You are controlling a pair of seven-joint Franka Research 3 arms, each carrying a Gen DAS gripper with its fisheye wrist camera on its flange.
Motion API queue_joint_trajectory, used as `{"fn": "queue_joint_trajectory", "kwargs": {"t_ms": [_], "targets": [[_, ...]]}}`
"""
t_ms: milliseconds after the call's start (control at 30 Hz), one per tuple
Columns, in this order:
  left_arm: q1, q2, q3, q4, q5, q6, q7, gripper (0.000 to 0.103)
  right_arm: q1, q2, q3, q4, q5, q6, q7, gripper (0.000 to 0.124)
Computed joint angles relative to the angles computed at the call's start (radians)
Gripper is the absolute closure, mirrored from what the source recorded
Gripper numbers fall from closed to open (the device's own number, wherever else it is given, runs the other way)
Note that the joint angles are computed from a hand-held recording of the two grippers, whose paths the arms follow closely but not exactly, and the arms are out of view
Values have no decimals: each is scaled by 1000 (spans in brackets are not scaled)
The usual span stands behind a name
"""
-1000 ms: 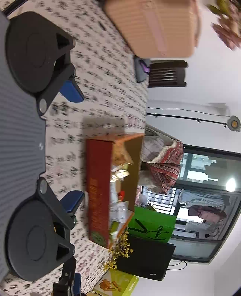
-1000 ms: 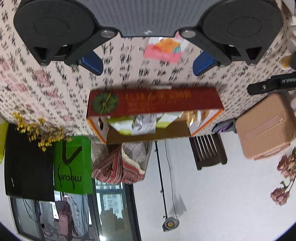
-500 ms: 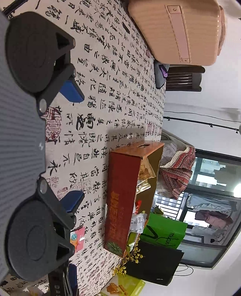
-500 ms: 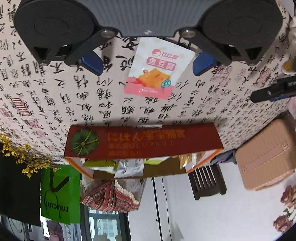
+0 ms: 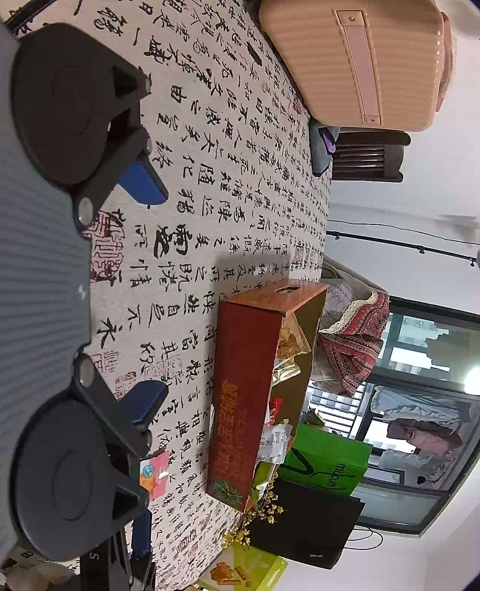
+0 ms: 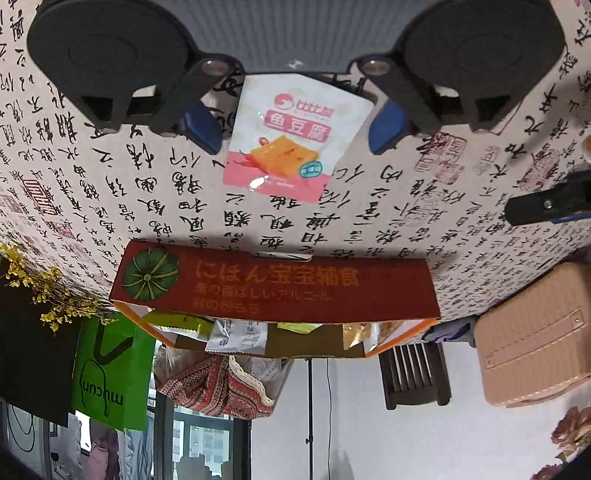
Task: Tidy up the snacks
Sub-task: 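Grasp the pink-white sachet with the right tool, then carry the pink-white sachet over the box with the right tool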
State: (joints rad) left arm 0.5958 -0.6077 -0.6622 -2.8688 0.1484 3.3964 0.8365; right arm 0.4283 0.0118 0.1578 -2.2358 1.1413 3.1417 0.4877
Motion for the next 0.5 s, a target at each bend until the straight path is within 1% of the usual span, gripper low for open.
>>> {"fn": "queue_joint_trajectory", "kwargs": {"t_ms": [100, 267, 333, 400, 433, 500], "targets": [[4, -3, -4, 3, 0, -12, -2, 0, 1, -9, 0, 7, 122, -11, -124, 50], [10, -6, -11, 5, 8, -17, -18, 0, 3, -22, -11, 9, 225, -41, -240, 53], [8, -2, -7, 6, 12, -18, -21, 0, 0, -31, -20, 12, 289, -68, -297, 54], [6, -1, -3, 7, 17, -19, -24, 0, -6, -45, -30, 18, 374, -96, -378, 60], [4, 0, -1, 7, 19, -18, -25, 0, -11, -54, -35, 19, 397, -112, -396, 66], [3, 1, 2, 5, 20, -13, -26, 0, -22, -66, -47, 23, 439, -133, -423, 66]]}}
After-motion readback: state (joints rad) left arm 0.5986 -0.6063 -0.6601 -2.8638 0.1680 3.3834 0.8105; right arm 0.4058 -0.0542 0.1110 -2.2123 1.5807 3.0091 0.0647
